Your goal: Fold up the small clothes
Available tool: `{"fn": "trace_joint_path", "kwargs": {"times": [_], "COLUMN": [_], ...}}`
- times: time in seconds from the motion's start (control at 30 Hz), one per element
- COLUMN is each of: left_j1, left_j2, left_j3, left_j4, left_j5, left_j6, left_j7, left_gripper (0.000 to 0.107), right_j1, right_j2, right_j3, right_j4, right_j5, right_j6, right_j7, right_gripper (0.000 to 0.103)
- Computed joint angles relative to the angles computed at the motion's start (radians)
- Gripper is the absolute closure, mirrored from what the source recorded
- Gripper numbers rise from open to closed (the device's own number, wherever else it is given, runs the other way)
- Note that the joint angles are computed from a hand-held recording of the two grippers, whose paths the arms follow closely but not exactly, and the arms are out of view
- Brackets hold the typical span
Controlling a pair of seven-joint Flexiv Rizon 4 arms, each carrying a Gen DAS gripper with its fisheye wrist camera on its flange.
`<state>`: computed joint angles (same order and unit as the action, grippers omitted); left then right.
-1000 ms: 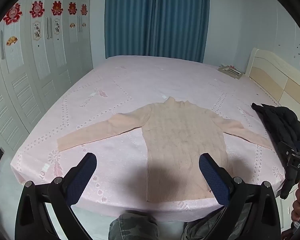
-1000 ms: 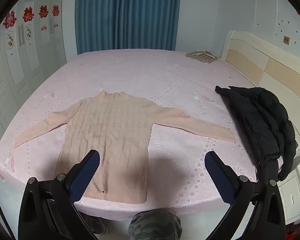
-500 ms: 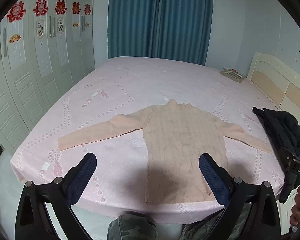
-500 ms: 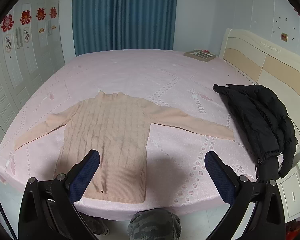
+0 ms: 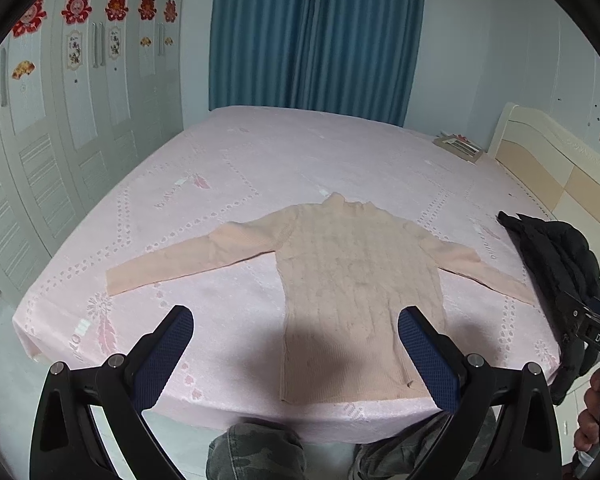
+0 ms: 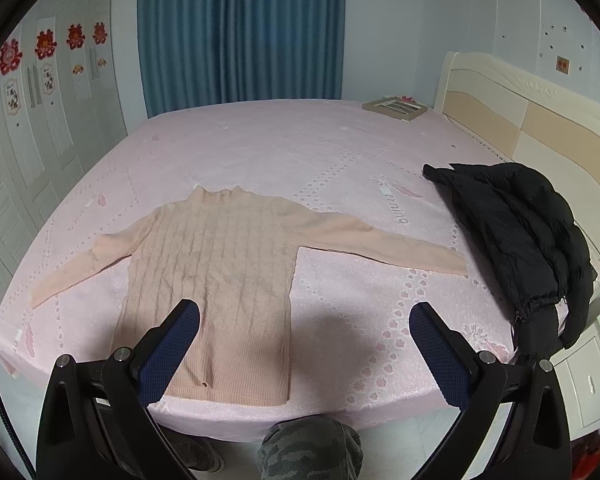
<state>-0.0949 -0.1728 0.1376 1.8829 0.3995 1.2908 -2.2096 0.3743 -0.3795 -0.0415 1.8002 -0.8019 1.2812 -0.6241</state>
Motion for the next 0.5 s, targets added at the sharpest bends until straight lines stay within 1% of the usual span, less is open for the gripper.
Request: {"fn": "trace_joint_path", "kwargs": {"times": [0.1, 0.27, 0.5], "left_j1": [-0.006, 0.004, -0.003], "left_j2": [0.003, -0.001, 0.004], "left_j3": [0.003, -0.010, -0.002], "left_j4": [-0.005, 0.002, 0.003], "left_j5": [0.018, -0.011, -0.009], "left_j6": [-0.003, 0.020, 0.027], "left_j7": [-0.014, 0.021, 0.025], "left_gripper": [0.004, 0.004, 0.004], "right_j1": [-0.003, -0.003, -0.003], "right_j2": [0.002, 0.011, 0.013], "right_j3": [0.006, 0.003, 0.006], "right_j4": [-0.002, 0.008, 0.006], "right_j5": [0.014, 0.004, -0.003], "right_j6": [-0.006, -0.002, 0.001], "right_j7": [-0.006, 0.000, -0.003], "right_gripper": [0.000, 0.000, 0.000]}}
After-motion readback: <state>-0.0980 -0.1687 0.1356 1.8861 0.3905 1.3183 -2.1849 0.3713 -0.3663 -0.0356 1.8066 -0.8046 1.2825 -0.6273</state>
